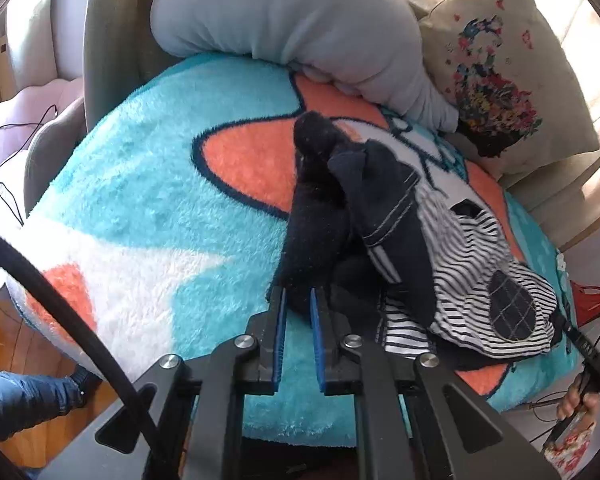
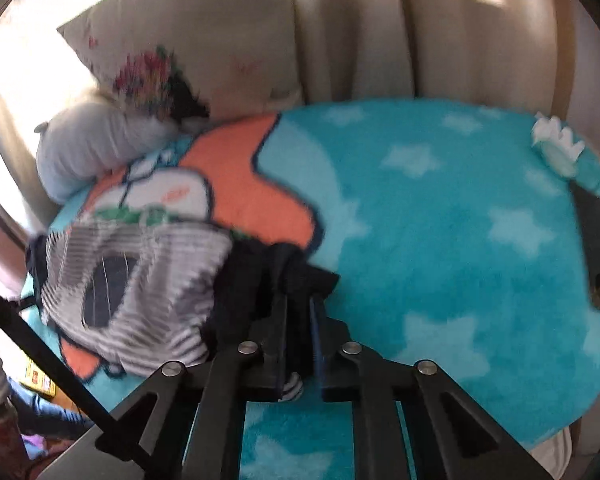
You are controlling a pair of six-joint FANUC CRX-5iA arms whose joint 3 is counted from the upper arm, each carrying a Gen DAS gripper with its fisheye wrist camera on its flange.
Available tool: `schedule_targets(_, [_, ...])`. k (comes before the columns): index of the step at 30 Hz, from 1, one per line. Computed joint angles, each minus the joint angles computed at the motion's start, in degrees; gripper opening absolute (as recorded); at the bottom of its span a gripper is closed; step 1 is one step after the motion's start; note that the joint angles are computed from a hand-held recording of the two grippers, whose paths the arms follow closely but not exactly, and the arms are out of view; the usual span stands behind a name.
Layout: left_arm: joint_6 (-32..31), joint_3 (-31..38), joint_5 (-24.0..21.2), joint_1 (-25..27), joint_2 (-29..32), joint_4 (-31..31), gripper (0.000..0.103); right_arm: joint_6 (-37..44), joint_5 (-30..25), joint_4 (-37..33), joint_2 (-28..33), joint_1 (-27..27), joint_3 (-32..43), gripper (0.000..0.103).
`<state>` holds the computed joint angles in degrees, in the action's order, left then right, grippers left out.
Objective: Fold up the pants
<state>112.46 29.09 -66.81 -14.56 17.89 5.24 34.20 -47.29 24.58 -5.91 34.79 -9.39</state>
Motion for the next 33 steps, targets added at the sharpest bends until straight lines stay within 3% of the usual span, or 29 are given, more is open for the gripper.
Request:
schedule_targets(4, [-0.3, -2.6, 4.1, 0.6, -2.0, 1.6, 0.016, -6.5, -4.5, 8.8, 1.3, -0.8, -0.2, 0.004])
schedule_targets(7, [-0.1, -1.9, 4.7, 1.1, -1.0, 3.2, 0.042, -8.4, -6.8, 10.2, 2.9, -2.2, 0.9, 0.004])
schedule_targets(12, [0.0, 3.0, 3.3, 1.2, 3.5, 5.2, 0.058, -4.7, -0.6, 3.4, 0.9, -1.8, 0.4, 0.007])
schedule_targets(15, [1.7, 7.9, 1.0, 0.7, 6.7, 3.4, 0.059, -4.1, 0.8, 1.7, 1.0, -0.5, 0.3, 0.008])
schedule_targets(16, [2.4, 10.0, 0.0, 0.5, 8.2, 2.8, 0.055, -4.2, 1.3, 1.4, 0.9, -0.2, 0.2, 0.008])
schedule_targets(17, [2.3, 11.1, -0.4, 0.5, 9.1, 3.1, 0.03, -4.4, 1.5, 1.2, 0.8, 0.1, -0.1, 0.008])
schedule_targets(18, [2.0, 12.6, -1.6, 0.5, 10.1, 3.5, 0.021, -4.7, 1.6, 1.4, 0.8, 0.2, -0.3, 0.008])
schedule_targets(21, [1.9, 12.9, -1.5, -0.3, 9.6, 2.1, 0.014, -6.1, 1.8, 2.6, 0.2, 0.8, -1.3, 0.008])
schedule_targets(24, [1.0, 9.6, -0.1, -0.3, 6.8, 3.9, 0.01, -6.6, 5.4, 0.9, -1.8, 0.1, -3.0, 0.012])
schedule_targets(26, [0.3, 5.5, 1.5, 0.0, 3.9, 5.9, 0.01, -6.4, 7.8, -1.7, -3.1, -0.6, -3.9, 0.026])
schedule_targets(28, [0.4, 2.2, 2.4, 0.0, 1.6, 6.0, 0.01, -7.9, 10.1, -3.0, -4.3, -1.1, -5.3, 0.063])
schedule_targets(29, [1.0, 1.4, 2.2, 0.0, 1.2, 5.5, 0.01, -9.0, 10.7, -2.5, -4.5, -1.2, -6.0, 0.068])
schedule_targets(32, [2.0, -0.2, 0.5, 0.3, 2.0, 5.2, 0.007, -11.1, 8.8, -0.8, -3.4, -1.0, -6.0, 0.07])
schedule_targets(33, [1.5, -3.1, 3.3, 0.8, 0.9, 6.6, 0.006, -11.5, 8.5, -0.8, -3.1, -1.1, -5.9, 0.07])
